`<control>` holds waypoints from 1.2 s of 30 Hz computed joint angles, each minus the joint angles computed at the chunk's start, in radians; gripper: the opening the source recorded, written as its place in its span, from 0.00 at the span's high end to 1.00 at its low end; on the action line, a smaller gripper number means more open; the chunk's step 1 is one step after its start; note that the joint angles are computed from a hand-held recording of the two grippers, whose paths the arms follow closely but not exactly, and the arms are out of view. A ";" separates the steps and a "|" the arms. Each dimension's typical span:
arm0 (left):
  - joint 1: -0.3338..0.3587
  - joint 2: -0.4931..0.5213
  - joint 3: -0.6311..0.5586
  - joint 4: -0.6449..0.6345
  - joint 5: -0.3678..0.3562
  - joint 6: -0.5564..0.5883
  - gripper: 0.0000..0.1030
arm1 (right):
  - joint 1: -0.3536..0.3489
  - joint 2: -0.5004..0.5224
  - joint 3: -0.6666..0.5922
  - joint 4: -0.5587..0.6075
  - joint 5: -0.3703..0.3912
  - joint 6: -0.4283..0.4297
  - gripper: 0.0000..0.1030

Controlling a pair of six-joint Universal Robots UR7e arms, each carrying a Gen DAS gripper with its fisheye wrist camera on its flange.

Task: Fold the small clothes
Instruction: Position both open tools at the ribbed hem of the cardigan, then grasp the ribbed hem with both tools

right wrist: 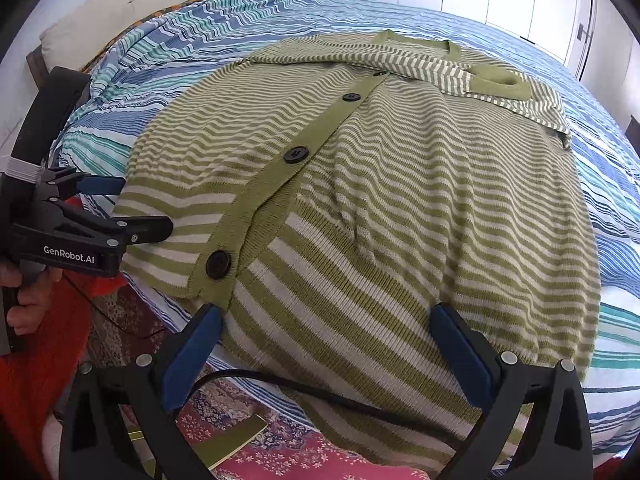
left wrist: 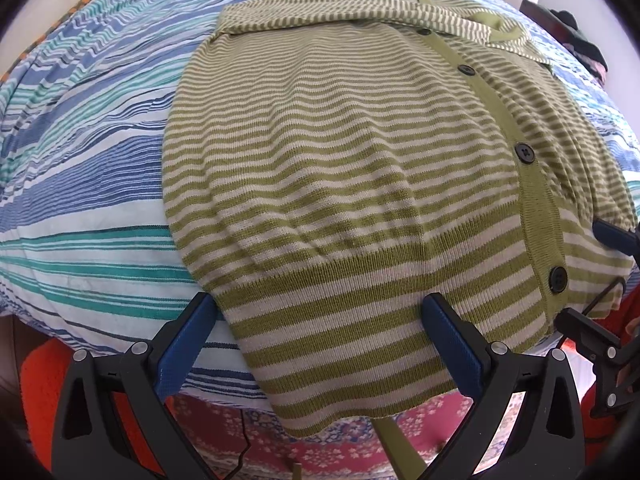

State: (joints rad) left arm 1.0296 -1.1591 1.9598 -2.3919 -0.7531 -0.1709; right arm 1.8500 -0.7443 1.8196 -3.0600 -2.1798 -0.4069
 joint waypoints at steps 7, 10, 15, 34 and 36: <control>0.000 0.005 -0.005 0.003 -0.001 -0.002 0.00 | 0.004 0.003 0.002 -0.002 -0.004 0.000 0.00; 0.002 0.005 -0.010 0.025 -0.013 -0.011 0.00 | 0.004 -0.003 0.001 0.011 -0.001 0.008 0.00; -0.002 -0.052 0.017 0.050 -0.042 -0.019 0.02 | 0.013 -0.041 0.002 0.065 0.015 0.037 0.01; 0.127 -0.112 -0.025 0.047 -0.344 -0.061 0.08 | -0.235 -0.338 0.067 0.323 0.451 0.560 0.05; 0.128 -0.106 -0.029 0.049 -0.346 -0.062 0.20 | -0.229 -0.315 0.039 0.368 0.450 0.534 0.04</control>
